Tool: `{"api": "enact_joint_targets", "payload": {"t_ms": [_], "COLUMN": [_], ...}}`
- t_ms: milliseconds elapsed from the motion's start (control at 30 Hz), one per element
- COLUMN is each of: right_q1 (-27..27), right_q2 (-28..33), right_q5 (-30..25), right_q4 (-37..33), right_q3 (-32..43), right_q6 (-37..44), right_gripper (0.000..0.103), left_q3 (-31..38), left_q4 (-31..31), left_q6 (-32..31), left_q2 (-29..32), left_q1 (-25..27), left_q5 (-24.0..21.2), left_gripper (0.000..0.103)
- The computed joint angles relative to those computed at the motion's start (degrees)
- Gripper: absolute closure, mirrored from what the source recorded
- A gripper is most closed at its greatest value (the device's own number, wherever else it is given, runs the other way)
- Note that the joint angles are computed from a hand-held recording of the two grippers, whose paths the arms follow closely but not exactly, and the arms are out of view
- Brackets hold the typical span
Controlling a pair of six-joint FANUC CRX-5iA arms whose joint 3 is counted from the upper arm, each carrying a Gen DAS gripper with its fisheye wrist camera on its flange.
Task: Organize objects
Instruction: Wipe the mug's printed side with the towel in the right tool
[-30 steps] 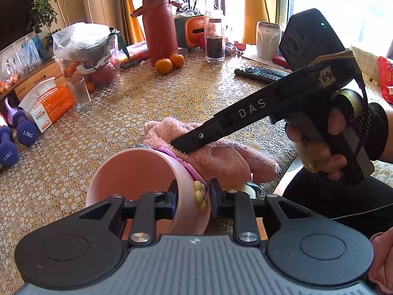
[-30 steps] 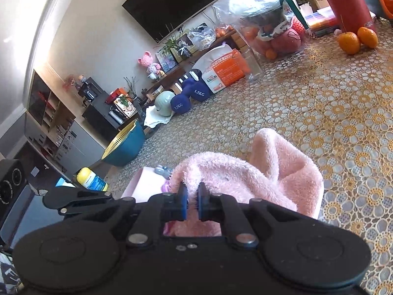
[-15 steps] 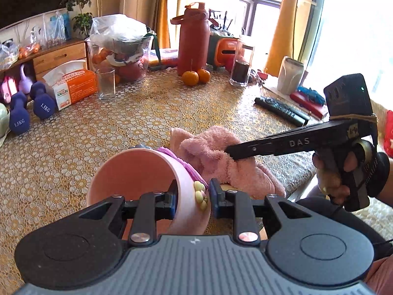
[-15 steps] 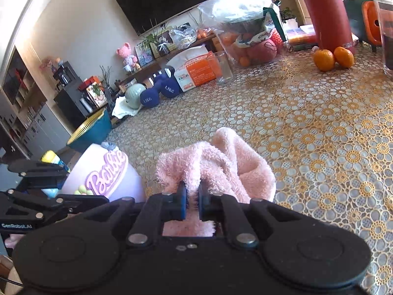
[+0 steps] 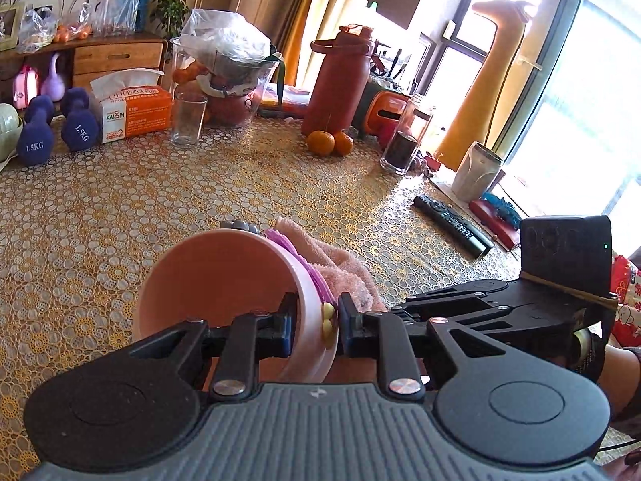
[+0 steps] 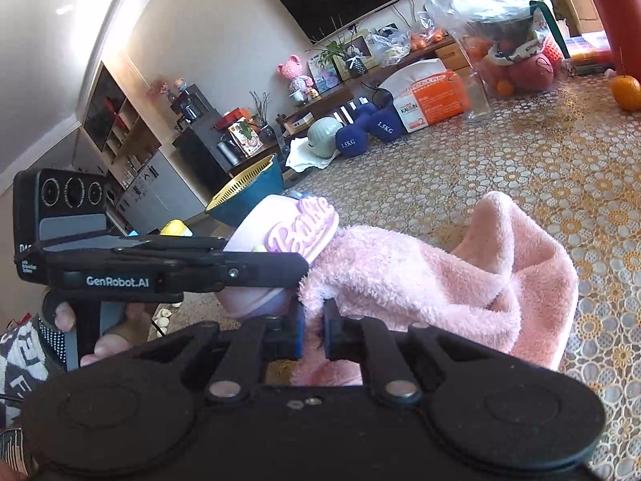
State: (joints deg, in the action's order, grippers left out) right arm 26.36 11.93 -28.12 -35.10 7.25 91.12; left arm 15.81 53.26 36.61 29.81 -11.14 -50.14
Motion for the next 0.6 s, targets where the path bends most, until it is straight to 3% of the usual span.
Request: {"api": "enact_joint_targets", "payload": {"t_ms": [200, 267, 433, 600], "right_q1": [3.0, 1.6, -2.8, -3.4], "right_q2": [-0.5, -1.4, -2.1, 0.2], "right_q5": [4.6, 5.1, 3.4, 1.1], "right_q4": [17.8, 13.6, -3.0, -5.5], "right_q3": [-5.2, -5.5, -2.4, 0.3], "right_q6": [-17.4, -15.4, -1.4, -2.3], "right_gripper": [0.095, 0.095, 0.095, 0.094], "left_q3": [-0.5, -0.7, -1.3, -1.7], "left_q4": [-0.1, 0.0, 0.4, -0.6], "left_q6": [-1.2, -1.6, -2.9, -3.6], "left_q2": [-0.1, -0.1, -0.4, -0.7], "left_q1": [0.0, 0.0, -0.1, -0.4], "left_q5": [-0.2, -0.3, -1.0, -0.8], "left_gripper": [0.082, 0.082, 0.082, 0.083]}}
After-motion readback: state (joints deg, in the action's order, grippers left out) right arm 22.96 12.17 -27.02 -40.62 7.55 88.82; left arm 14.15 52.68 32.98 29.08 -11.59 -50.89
